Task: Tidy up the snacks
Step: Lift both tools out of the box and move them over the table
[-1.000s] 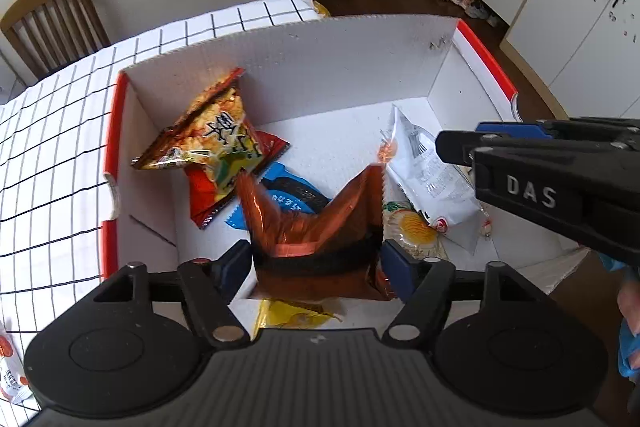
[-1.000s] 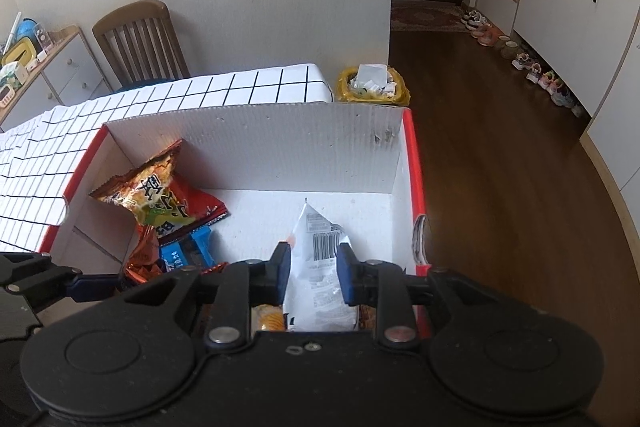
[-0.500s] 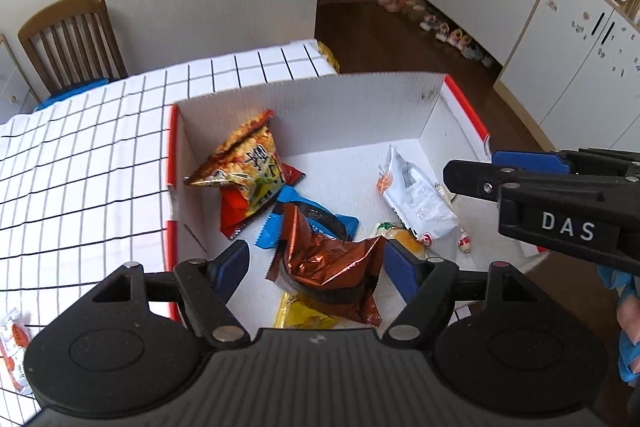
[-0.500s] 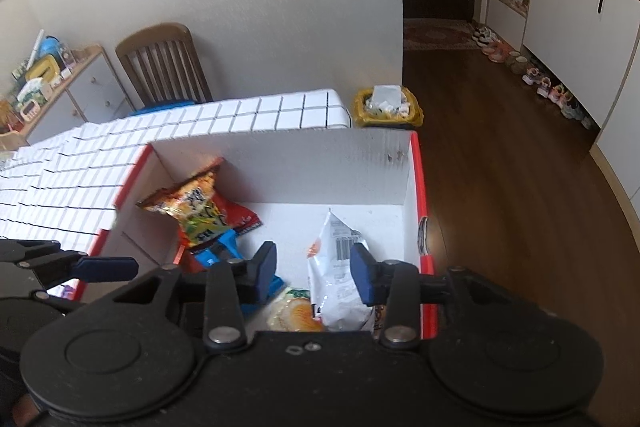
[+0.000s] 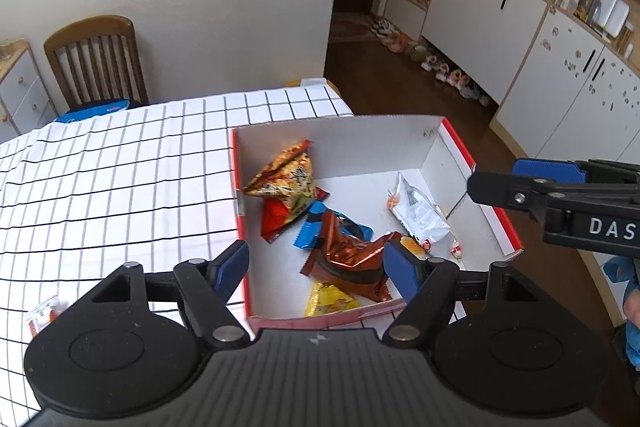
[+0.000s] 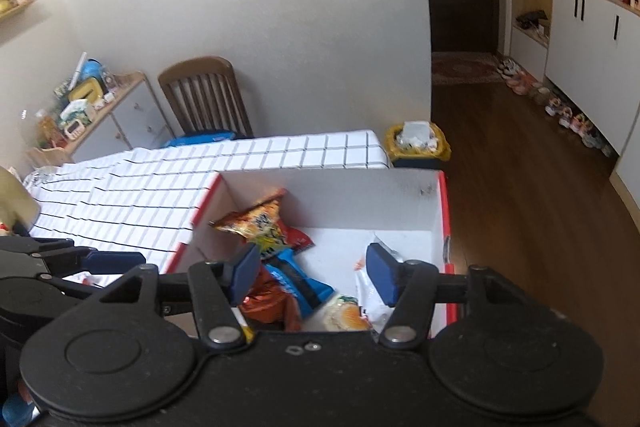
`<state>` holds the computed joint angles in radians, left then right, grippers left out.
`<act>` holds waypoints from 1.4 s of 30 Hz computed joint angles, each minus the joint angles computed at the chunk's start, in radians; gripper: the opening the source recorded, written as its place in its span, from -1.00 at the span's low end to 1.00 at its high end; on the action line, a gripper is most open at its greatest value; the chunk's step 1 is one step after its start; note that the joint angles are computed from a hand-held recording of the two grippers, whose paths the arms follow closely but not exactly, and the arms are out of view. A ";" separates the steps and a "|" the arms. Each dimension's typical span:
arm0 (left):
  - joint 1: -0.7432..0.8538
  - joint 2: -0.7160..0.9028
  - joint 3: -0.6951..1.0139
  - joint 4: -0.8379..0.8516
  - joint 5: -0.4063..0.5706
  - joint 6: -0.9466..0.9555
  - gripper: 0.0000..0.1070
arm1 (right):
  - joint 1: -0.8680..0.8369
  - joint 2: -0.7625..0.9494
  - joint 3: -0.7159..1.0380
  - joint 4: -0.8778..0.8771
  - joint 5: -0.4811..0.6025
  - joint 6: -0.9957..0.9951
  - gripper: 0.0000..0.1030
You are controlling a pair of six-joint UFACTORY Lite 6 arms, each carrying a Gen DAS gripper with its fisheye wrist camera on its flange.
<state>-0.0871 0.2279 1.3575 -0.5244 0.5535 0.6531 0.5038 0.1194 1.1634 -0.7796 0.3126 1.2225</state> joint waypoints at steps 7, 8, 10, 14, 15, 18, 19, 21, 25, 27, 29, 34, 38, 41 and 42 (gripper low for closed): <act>0.101 -0.100 -0.080 -0.101 0.033 0.151 0.41 | 0.062 -0.034 0.018 -0.012 0.045 0.028 0.35; 0.121 -0.109 -0.088 -0.125 0.046 0.180 0.44 | 0.074 -0.035 0.022 -0.033 0.055 0.050 0.37; 0.160 -0.128 -0.100 -0.163 0.066 0.228 0.53 | 0.103 -0.033 0.029 -0.084 0.070 0.105 0.43; 0.235 -0.164 -0.128 -0.212 0.089 0.318 0.53 | 0.161 -0.022 0.050 -0.155 0.098 0.186 0.55; 0.259 -0.164 -0.126 -0.225 0.106 0.340 0.53 | 0.176 -0.025 0.047 -0.174 0.102 0.209 0.58; 0.340 -0.167 -0.124 -0.263 0.152 0.409 0.53 | 0.223 -0.012 0.067 -0.213 0.122 0.263 0.64; 0.368 -0.163 -0.119 -0.277 0.168 0.434 0.53 | 0.238 -0.002 0.080 -0.223 0.132 0.276 0.67; 0.425 -0.153 -0.107 -0.301 0.200 0.483 0.53 | 0.267 0.015 0.102 -0.241 0.145 0.308 0.67; 0.517 -0.114 -0.070 -0.330 0.245 0.560 0.53 | 0.338 0.072 0.161 -0.289 0.183 0.382 0.72; 0.563 -0.085 -0.044 -0.343 0.272 0.599 0.53 | 0.374 0.116 0.205 -0.307 0.209 0.404 0.79; 0.607 -0.060 -0.019 -0.353 0.293 0.637 0.53 | 0.407 0.165 0.256 -0.318 0.237 0.411 0.95; 0.697 0.033 0.080 -0.350 0.343 0.699 0.53 | 0.477 0.305 0.412 -0.304 0.291 0.404 0.97; 0.755 0.152 0.212 -0.337 0.392 0.701 0.54 | 0.516 0.416 0.543 -0.283 0.327 0.392 0.99; 0.793 0.251 0.327 -0.324 0.425 0.681 0.55 | 0.534 0.496 0.644 -0.253 0.343 0.372 0.99; 0.803 0.282 0.363 -0.318 0.432 0.673 0.61 | 0.539 0.526 0.681 -0.241 0.348 0.362 0.99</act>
